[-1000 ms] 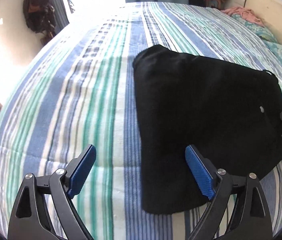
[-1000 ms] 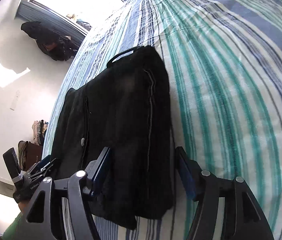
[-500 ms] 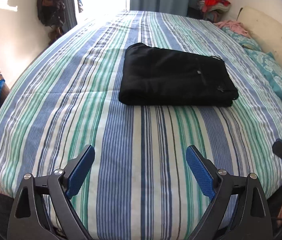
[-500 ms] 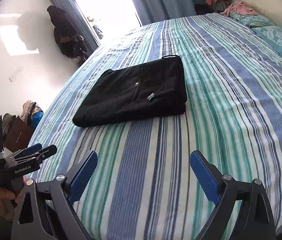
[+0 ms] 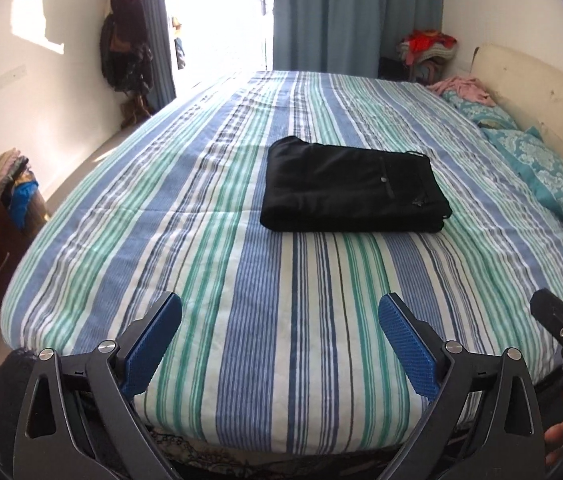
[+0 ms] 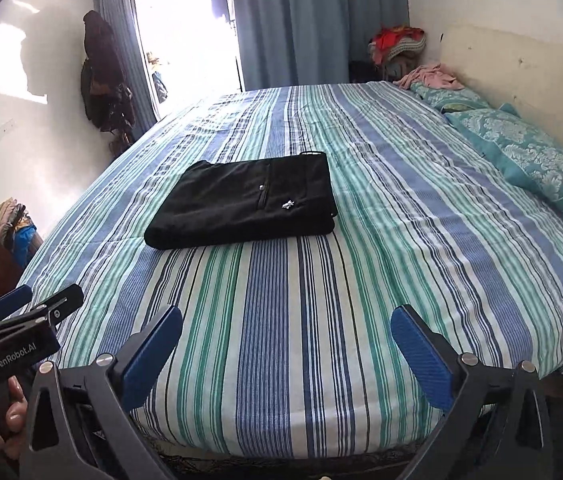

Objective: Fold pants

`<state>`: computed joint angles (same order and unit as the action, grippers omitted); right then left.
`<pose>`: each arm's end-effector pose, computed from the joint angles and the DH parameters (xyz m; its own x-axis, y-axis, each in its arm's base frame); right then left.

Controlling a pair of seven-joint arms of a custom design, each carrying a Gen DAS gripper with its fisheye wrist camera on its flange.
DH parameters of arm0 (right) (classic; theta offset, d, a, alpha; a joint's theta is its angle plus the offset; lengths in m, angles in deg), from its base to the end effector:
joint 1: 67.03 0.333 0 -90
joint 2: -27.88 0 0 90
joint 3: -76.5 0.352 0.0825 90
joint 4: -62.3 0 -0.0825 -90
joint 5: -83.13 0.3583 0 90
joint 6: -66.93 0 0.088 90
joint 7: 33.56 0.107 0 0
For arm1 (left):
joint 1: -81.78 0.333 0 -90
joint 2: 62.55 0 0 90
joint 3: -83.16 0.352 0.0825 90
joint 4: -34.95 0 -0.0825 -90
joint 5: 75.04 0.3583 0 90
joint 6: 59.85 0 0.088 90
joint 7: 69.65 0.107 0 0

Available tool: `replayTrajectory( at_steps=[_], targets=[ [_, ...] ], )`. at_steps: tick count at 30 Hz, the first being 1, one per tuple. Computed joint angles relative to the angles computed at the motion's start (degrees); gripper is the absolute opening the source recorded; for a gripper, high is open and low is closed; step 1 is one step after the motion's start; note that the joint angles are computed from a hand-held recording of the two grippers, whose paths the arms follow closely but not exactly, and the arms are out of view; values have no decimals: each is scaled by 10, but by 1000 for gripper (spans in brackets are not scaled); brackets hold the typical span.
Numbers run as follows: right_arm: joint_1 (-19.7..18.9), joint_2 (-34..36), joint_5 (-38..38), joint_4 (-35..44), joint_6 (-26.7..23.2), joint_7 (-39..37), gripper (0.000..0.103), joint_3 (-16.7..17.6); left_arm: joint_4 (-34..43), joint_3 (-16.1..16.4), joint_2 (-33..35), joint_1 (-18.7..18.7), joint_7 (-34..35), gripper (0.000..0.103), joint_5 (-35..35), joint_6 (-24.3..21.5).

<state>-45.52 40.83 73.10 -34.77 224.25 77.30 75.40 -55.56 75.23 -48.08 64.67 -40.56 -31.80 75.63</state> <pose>0.6177 0.2389 0.6039 0.1690 -0.9805 -0.0999 -0.6784 -0.0422 -0.7335 0.6117 -0.2632 0.5971 0.2379 -0.9712 -0.0133 -0.6750 -0.1555 -0.7212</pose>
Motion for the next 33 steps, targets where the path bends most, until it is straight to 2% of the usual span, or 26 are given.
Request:
replayTrajectory(
  at_steps=[3, 6, 8, 12, 17, 21, 26, 33],
  targets=[
    [10, -10, -28, -2, -2, 15, 103, -7, 1, 0, -2, -4, 11, 100, 16, -2],
    [22, -13, -85, 9, -33, 49, 103, -18, -1, 1, -8, -8, 2, 101, 35, 5],
    [21, -15, -103, 8, -38, 68, 103, -17, 0, 0, -11, -9, 0, 102, 42, 10],
    [16, -20, -128, 6, -46, 93, 103, -14, 13, -2, -8, -15, 11, 102, 50, -9],
    [9, -24, -129, 7, -50, 95, 103, -3, 32, -11, 3, -12, 54, 102, -1, -45],
    [12, -24, -145, 10, -54, 97, 103, 1, 32, -15, 2, -1, 71, 102, -64, -49],
    [14, -21, -138, 18, -71, 81, 103, 7, 31, -12, -3, -3, 58, 102, -72, -65],
    [18, -19, -145, 30, -82, 75, 103, 7, 30, -10, -5, -10, 51, 102, -44, -80]
  ],
)
